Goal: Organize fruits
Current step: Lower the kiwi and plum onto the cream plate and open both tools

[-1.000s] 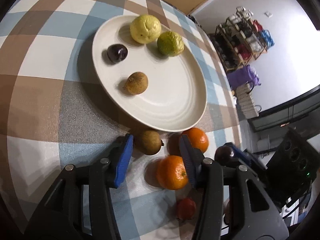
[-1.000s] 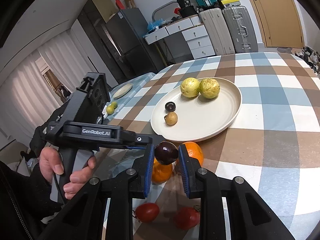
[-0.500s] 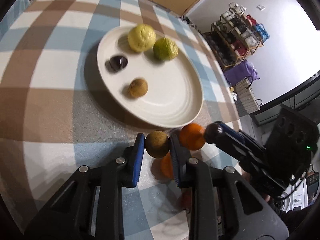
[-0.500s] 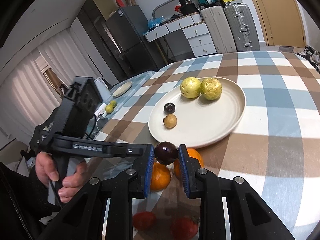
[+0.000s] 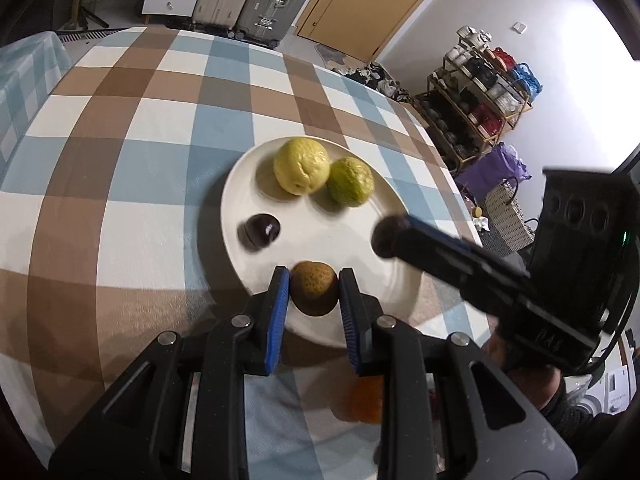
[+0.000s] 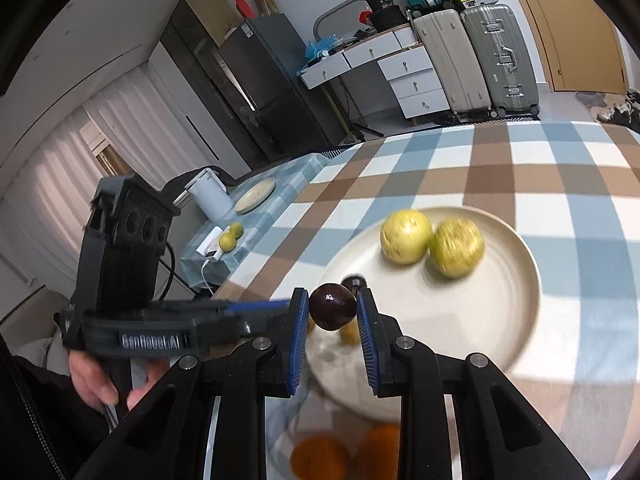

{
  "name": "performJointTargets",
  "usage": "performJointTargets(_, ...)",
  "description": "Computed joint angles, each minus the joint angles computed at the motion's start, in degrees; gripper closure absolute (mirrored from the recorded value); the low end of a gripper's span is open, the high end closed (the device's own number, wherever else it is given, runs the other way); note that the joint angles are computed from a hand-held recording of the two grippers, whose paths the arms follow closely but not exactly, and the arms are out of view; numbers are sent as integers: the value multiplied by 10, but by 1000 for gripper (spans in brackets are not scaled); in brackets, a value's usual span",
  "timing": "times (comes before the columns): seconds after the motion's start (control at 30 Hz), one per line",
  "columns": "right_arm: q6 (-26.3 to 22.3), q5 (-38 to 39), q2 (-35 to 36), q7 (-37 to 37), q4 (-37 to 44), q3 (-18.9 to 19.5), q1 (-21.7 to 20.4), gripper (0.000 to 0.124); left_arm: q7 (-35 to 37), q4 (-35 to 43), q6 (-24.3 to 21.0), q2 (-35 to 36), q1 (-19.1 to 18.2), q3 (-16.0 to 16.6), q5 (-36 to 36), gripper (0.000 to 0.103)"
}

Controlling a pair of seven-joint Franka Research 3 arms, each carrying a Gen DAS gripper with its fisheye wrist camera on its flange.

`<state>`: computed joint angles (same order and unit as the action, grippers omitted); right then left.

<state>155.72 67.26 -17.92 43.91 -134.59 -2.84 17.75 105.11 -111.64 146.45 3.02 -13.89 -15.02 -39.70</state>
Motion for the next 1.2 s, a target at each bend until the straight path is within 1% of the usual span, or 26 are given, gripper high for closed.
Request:
performJointTargets(0.1, -14, -12, 38, 8, 39, -1, -4, 99, 1, 11, 0, 16, 3, -1, -6, 81)
performJointTargets(0.17, -17, -46, 67, 36, 67, 8, -15, 99, 5, 18, 0, 25, 6, -4, -9, 81)
performJointTargets(0.23, -24, -80, 93, 57, 93, 16, -23, 99, 26, 23, 1, 32, 11, -9, -32, 81)
performJointTargets(0.3, -24, -120, 113, 78, 113, 24, -31, 99, 25, 27, 4, 38, 12, -11, -22, 81)
performJointTargets(0.4, -38, -148, 140, 81, 145, 31, -37, 99, 18, 37, 2, 49, 16, -14, -13, 81)
performJointTargets(0.53, -38, -205, 162, 113, 162, 42, -43, 99, 17, 42, 1, 54, 21, -19, -9, 81)
performJointTargets(0.63, -39, -217, 171, 126, 168, 47, -45, 99, 24, 46, -4, 57, 25, -24, -18, 81)
performJointTargets(0.73, -27, -229, 171, 133, 166, 51, -44, 95, 22, 46, 3, 55, 23, -25, -15, 80)
performJointTargets(0.77, -20, -236, 170, 138, 164, 52, -44, 91, 24, 46, 2, 55, 24, -26, -20, 80)
performJointTargets(0.83, -12, -225, 166, 127, 161, 52, -44, 88, 18, 46, 1, 52, 23, -25, -16, 78)
performJointTargets(0.87, -9, -219, 161, 120, 157, 51, -44, 85, 22, 45, -1, 50, 23, -26, -17, 76)
performJointTargets(0.9, -5, -216, 155, 119, 153, 50, -44, 80, 27, 43, -2, 46, 23, -27, -21, 71)
performJointTargets(0.93, -2, -206, 149, 115, 148, 49, -43, 77, 28, 41, 1, 43, 21, -26, -20, 67)
performJointTargets(0.97, 0, -186, 142, 103, 142, 47, -42, 74, 29, 35, 8, 37, 18, -26, -18, 57)
performJointTargets(1.0, 0, -164, 133, 90, 136, 44, -40, 73, 29, 30, 14, 30, 15, -25, -16, 52)
performJointTargets(1.07, 13, -161, 114, 88, 119, 43, -37, 73, 29, 23, 22, 21, 11, -23, -17, 50)
performJointTargets(1.13, 26, -167, 91, 92, 99, 42, -33, 71, 25, 14, 27, 7, 5, -20, -14, 45)
performJointTargets(1.2, 42, -160, 65, 93, 78, 37, -27, 61, 13, 0, 37, -12, -3, -16, -5, 36)
